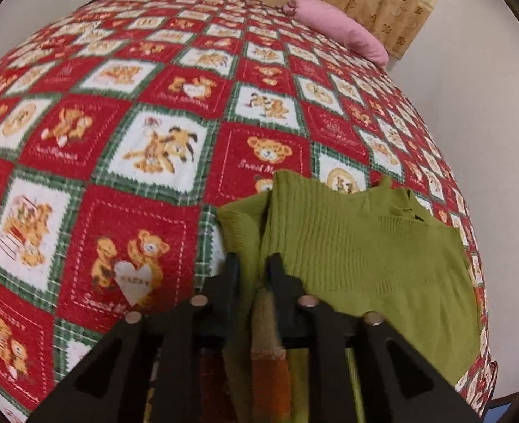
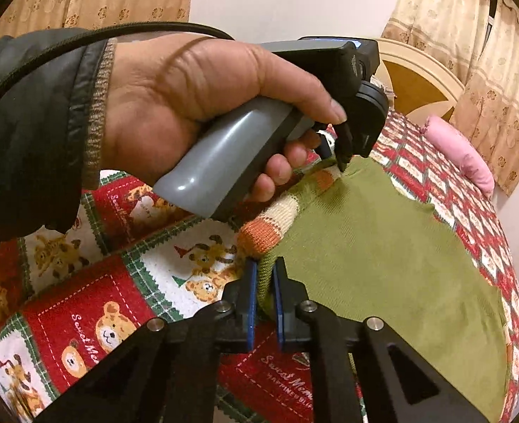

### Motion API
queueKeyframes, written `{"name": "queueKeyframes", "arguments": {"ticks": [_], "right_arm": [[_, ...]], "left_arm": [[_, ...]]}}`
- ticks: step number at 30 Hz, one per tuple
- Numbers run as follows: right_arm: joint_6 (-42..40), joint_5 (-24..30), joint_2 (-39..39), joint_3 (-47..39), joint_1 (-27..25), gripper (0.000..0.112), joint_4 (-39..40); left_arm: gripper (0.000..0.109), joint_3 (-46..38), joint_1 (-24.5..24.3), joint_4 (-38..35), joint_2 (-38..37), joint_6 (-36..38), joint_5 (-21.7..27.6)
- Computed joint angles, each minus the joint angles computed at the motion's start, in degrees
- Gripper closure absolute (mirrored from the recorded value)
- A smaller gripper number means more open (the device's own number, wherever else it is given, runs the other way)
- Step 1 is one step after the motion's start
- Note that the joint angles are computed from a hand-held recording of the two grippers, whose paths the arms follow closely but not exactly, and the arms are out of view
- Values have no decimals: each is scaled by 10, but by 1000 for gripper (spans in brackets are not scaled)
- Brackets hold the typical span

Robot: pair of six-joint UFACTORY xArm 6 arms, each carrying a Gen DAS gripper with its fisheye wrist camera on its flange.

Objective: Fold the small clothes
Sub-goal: 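Grasp the striped side edge with the right gripper while the left gripper grasps beside it, then lift the edge with both grippers and fold it over the other half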

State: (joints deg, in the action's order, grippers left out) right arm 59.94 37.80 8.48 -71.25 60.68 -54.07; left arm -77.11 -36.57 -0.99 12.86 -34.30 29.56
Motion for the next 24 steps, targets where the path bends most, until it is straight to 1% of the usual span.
{"name": "queueKeyframes", "arguments": {"ticks": [1,2,4,5,6,7,9,12,13,14,17,18,21,24], "right_arm": [[1,-2,0,1,-2,105,0],[2,-5,0,2,-3,105,0],[3,-9,0,2,-6,104,4],[2,-10,1,2,-7,104,6],[0,-11,2,2,-7,104,9],[-4,-12,4,1,-7,104,13],[-4,-11,4,1,-3,105,13],[5,-27,-8,11,-8,106,5],[15,-38,-17,19,-12,106,0],[25,-47,-26,28,-17,106,-5],[62,-71,-52,56,-26,106,-24],[93,-77,-78,79,-34,107,-37],[147,-98,-118,116,-51,107,-59],[194,-124,-163,156,-74,107,-74]], "left_arm": [[71,3,-1,-2,1,0,-6],[67,5,-1,-7,1,5,-11],[53,0,-3,-8,6,3,-7],[53,-3,-3,-4,9,-1,-4],[57,0,-4,-17,10,16,-13],[75,-1,-5,-23,11,32,-14],[93,-8,-9,2,12,43,-8],[95,-15,-9,6,10,48,4],[95,-16,-7,-4,8,51,5],[95,-16,-5,-20,6,56,6],[95,-13,2,-106,-3,82,-2],[96,-16,2,-121,-3,84,-3],[96,-24,-2,-160,-6,85,-8],[96,-49,-13,-145,1,62,-2]]}}
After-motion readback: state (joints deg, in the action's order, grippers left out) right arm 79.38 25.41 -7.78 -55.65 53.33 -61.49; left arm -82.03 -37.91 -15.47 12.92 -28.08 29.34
